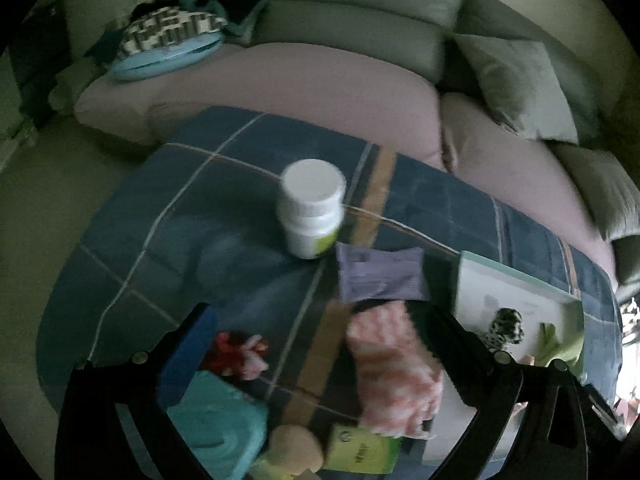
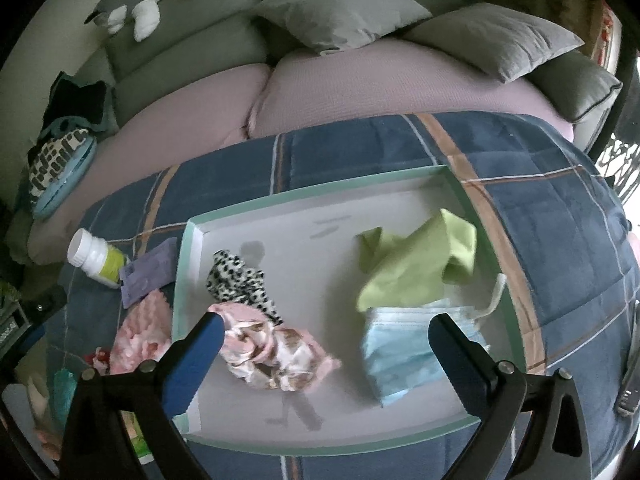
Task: Organize soft objects
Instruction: 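Withdraw both open tools from the tray back over the pile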
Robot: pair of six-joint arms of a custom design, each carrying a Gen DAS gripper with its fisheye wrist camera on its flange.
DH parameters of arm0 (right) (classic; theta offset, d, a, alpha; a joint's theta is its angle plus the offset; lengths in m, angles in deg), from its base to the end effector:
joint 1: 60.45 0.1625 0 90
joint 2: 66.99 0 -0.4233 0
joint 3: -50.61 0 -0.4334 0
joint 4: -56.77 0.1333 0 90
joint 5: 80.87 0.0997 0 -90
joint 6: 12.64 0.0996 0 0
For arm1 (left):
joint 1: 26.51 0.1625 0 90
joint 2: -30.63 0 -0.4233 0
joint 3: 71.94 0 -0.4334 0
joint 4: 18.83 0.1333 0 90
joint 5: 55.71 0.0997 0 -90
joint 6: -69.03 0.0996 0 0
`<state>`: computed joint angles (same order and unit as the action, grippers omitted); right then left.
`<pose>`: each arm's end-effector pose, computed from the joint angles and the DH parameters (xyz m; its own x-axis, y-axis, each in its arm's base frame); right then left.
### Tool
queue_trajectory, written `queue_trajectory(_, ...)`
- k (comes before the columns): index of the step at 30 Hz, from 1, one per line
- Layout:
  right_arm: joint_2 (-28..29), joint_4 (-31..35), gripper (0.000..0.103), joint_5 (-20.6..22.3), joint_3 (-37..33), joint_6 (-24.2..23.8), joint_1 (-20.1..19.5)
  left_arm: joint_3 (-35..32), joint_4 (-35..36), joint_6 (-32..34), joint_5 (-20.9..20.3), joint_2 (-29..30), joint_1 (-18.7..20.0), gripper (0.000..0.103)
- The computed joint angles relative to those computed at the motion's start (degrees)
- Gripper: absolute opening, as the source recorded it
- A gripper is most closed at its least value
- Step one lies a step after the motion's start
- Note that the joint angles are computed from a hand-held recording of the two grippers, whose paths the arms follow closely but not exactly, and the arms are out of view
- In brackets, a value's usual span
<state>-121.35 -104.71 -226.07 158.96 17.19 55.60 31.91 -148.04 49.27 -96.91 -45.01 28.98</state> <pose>0.3158 -0.5287 0.1317 -0.7472 0.4012 0.5299 -0.0544 0.7577 -0.6503 -0.1668 -0.6102 0.3223 -0.7754 -0.0336 -0.6306 0.3124 0.8474 -0.4293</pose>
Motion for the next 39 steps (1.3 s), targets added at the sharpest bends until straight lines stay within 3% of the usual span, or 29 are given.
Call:
queue_trajectory(5,1.33,1.12,0.103,3.04,-1.30,-0.60,0.01,0.13,1.29,-2.39,1.22,-1.68,0.86,0.103)
queue_trajectory(10,3.25,1.61,0.103,2.65,-2.92,-2.14,0.66,-0.27,4.47,-4.68,2.60,-2.83,1.69,0.103)
queue_trajectory(14,4.69,-0.02,0.103,4.73,-4.00,-4.25,0.94,-0.66,6.51,-7.37,2.56,-3.73,2.60,0.103)
queue_trajectory(19,7.11,0.91,0.103,5.83,-6.18,-5.06,1.44,-1.07,9.23,-7.78,2.34,-3.35,3.16,0.103)
queue_trajectory(26,10.99,0.66,0.103,10.61,-9.40,-9.15,1.79,-2.67,15.33,-8.56,1.72,-1.59,4.06,0.103)
queue_trajectory(39,14.55,1.23,0.103,14.28,-12.89,-10.94,1.70,-3.37,17.02,-8.22,0.82,-0.62,4.80,0.103)
